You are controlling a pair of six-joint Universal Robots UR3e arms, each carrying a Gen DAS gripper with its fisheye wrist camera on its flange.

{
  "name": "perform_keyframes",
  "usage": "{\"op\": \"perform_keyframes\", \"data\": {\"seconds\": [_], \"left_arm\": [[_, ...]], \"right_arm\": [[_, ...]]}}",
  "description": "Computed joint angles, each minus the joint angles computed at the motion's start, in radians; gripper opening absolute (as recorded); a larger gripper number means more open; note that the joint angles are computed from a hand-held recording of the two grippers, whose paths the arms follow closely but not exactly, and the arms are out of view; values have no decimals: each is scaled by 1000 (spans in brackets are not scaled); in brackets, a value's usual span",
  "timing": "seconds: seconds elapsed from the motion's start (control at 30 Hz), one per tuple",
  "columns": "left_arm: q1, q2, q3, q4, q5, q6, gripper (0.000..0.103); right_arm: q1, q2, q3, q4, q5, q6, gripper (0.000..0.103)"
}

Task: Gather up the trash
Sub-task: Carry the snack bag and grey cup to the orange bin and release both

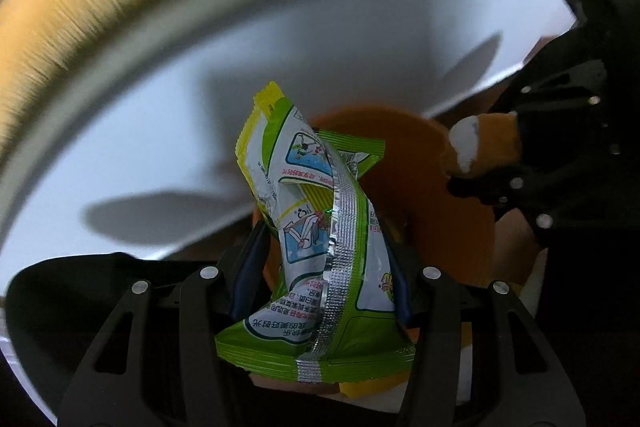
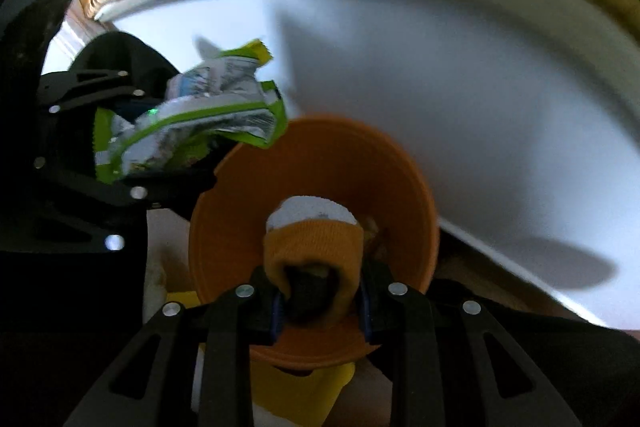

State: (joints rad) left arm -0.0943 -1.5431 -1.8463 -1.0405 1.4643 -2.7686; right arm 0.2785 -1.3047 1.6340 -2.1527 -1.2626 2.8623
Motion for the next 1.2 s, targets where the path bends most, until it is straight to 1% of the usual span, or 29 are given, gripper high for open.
{"op": "perform_keyframes", "data": {"seconds": [0.13, 0.27, 0.33, 0.37, 0.4, 0.5, 0.73, 0.77, 0.87, 0.97, 1.03, 1.2], "left_arm": [[10, -75, 32, -58, -12, 15, 51], [-14, -125, 68, -75, 15, 10, 52], [-28, -143, 81, -79, 43, -4, 59], [-32, -151, 88, -79, 63, -9, 69], [-41, -163, 94, -71, 77, -19, 73], [-37, -171, 90, -72, 85, -17, 74], [-29, -182, 84, -58, 91, -16, 75], [-30, -178, 80, -56, 93, -18, 75], [-28, -172, 75, -50, 87, -23, 75], [-22, -144, 79, -69, 61, -24, 75], [-9, -102, 66, -73, 38, -15, 75], [39, 77, 34, -81, -32, 31, 75]], "right_arm": [[20, 72, -68, 58, -24, 4, 27], [21, 108, -99, 94, -22, 15, 30], [15, 114, -101, 100, -16, 23, 39], [15, 122, -113, 105, -22, 35, 40], [12, 124, -113, 109, -24, 43, 41], [2, 122, -106, 111, -17, 58, 46], [-10, 92, -66, 74, -10, 84, 47], [-46, 62, -40, 83, -11, 52, 47], [-31, 30, -27, 69, -28, 72, 56], [-14, 3, -26, 56, -62, 76, 64], [1, -50, 6, 42, -106, 67, 74], [12, -167, 36, 58, -191, 13, 82]]}}
